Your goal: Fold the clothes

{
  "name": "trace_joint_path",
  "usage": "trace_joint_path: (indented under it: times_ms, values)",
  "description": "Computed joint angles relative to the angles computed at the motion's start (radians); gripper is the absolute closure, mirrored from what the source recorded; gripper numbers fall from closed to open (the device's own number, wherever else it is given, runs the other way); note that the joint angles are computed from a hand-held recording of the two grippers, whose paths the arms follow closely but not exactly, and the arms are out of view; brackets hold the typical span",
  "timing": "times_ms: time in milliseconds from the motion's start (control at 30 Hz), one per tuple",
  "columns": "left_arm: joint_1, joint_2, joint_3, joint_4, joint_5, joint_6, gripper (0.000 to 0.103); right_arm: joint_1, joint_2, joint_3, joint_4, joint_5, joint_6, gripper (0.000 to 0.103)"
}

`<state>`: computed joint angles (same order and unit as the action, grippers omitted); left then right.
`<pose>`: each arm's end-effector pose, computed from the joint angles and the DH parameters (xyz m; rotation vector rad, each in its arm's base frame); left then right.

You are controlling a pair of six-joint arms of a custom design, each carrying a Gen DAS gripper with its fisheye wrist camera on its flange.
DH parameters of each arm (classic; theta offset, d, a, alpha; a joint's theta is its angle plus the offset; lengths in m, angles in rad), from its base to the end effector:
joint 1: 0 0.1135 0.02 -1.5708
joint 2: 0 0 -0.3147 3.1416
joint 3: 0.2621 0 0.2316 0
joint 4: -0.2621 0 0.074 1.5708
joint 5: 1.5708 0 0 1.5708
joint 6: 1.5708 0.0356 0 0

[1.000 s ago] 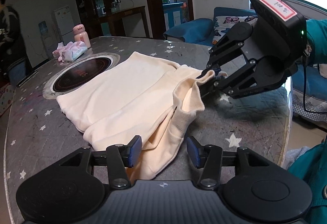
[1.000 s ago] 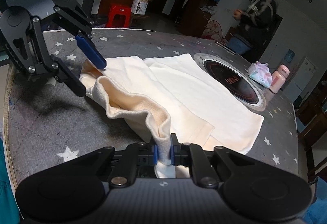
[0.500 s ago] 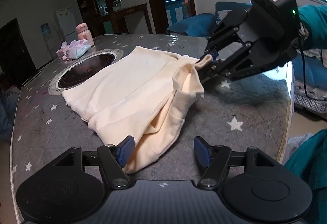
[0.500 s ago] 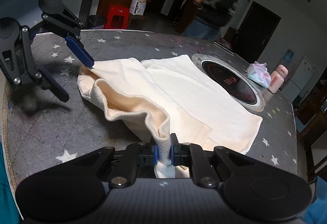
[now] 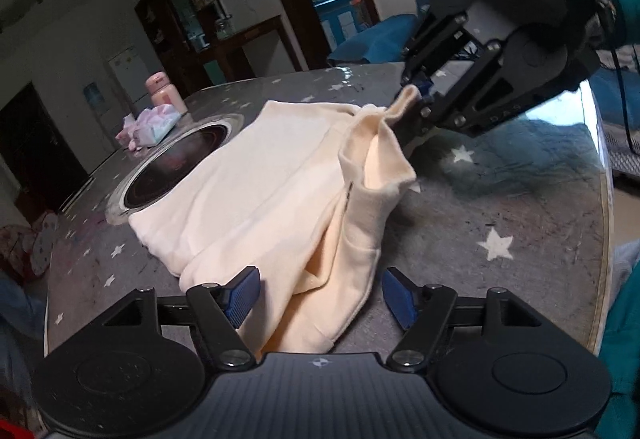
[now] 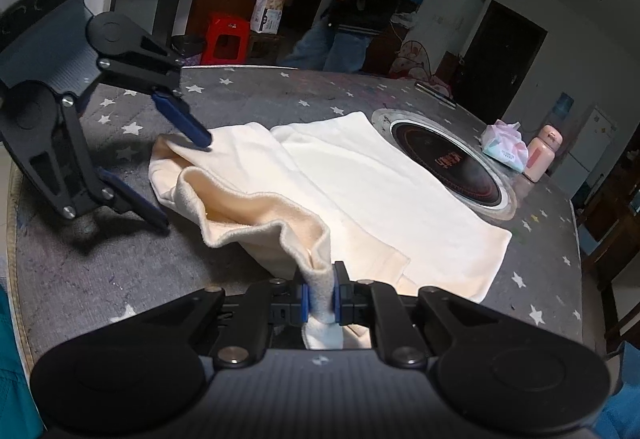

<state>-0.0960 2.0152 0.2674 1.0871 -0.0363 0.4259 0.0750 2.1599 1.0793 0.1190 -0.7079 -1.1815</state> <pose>0.2604 -0.0238 0.0996 0.5587 2.1693 0.2201 0.4080 0.0539 0.1232 -1.5339 1.6668 0.3357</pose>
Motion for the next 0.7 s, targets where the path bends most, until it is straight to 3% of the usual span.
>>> trace_joint_path:
  times_ms: [133,200,300,400,567,633,700]
  values:
    - [0.001,0.006,-0.008,0.021,-0.008,0.044,0.047,-0.003,-0.003,0.002,-0.003,-0.004,0.004,0.093]
    - [0.011,-0.001,0.003,-0.006,-0.003,0.058,0.059,-0.004,-0.005,0.001,-0.001,-0.005,0.006,0.093]
    - [0.031,-0.024,0.010,-0.047,0.016,0.068,0.067,-0.002,-0.010,-0.004,0.004,-0.005,0.011,0.094]
    - [0.049,-0.047,0.013,-0.087,0.038,0.071,0.065,0.001,-0.012,-0.005,0.005,-0.004,0.012,0.094]
    - [-0.002,-0.007,-0.015,-0.002,-0.010,0.091,0.060,0.004,-0.009,0.005,0.005,-0.003,0.031,0.094]
    - [0.001,-0.007,-0.002,-0.017,-0.011,0.078,0.058,0.003,-0.011,0.007,0.004,-0.006,0.040,0.094]
    - [0.012,-0.012,0.014,-0.043,-0.001,0.067,0.064,0.000,-0.014,0.011,0.001,-0.011,0.049,0.094]
